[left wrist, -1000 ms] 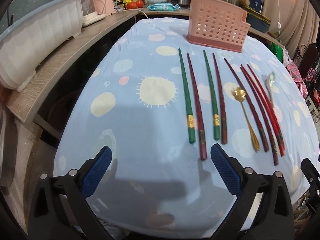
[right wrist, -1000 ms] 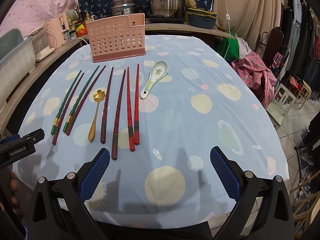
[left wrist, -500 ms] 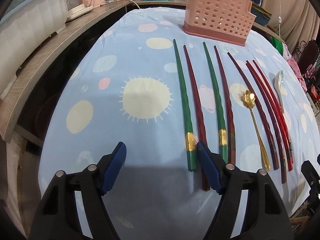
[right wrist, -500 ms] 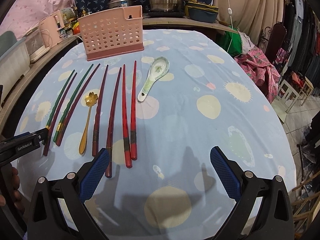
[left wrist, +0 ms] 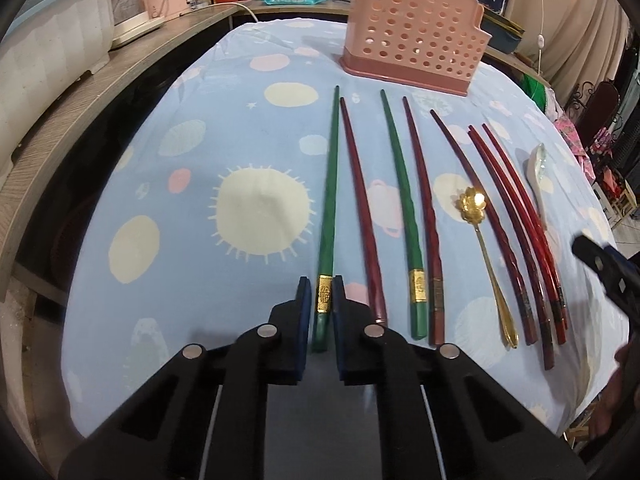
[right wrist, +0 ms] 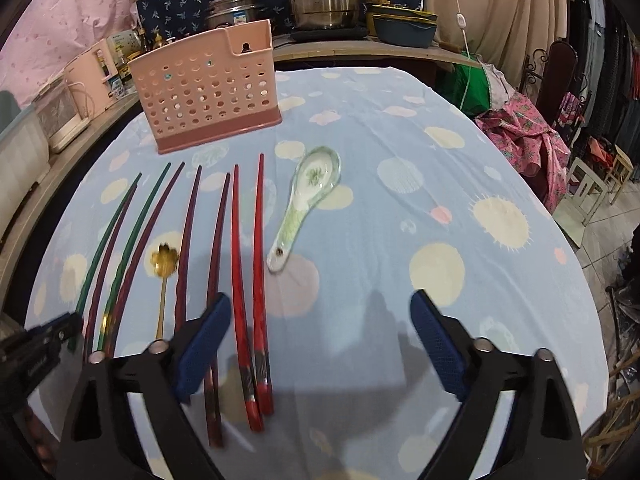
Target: Organize utensils
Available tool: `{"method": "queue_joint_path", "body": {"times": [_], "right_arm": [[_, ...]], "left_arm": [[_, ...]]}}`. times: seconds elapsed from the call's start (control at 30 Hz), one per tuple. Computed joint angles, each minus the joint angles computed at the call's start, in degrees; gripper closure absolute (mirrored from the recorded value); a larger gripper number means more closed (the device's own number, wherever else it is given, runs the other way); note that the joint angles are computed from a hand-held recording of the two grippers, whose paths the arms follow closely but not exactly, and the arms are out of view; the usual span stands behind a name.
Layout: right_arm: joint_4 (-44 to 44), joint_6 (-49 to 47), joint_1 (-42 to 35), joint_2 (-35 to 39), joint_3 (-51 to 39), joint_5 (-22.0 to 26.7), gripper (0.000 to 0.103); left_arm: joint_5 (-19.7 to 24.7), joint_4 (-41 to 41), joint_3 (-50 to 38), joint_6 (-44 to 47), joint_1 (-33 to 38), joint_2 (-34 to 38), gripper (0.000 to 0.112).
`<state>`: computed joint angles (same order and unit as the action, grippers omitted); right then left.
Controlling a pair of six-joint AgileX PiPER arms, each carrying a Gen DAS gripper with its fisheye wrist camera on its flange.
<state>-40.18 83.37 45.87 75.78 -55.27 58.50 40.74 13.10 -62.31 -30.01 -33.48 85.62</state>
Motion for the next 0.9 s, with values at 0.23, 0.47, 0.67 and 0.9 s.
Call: {"method": "queue_joint_path", "body": {"times": [0.23, 0.47, 0.67, 0.9], "right_arm": [[4.90, -7.05, -9.12, 3.60, -1.52, -9.68, 0.073], [7.24, -9.56, -12.55, 5.77, -2.11, -14.63, 0.082], [9.16, -10.61, -14.07, 6.11, -1.10, -18.28, 0.087], [7.13, -8.18, -13.48, 5.81, 0.20, -19.52, 0.090]], "left_arm": [[-0.13, -0.82, -0.04, -0.11, 0.23, 0.20, 0.104], [-0.16, -0.40, 0.08, -1.04, 0.05, 0.28, 0.104], [-0.40, -0.32, 0.19, -1.38, -0.01, 0.27, 0.104], [-1.47, -0.88, 0.82, -1.12, 0.45, 0.02, 0.104]]}}
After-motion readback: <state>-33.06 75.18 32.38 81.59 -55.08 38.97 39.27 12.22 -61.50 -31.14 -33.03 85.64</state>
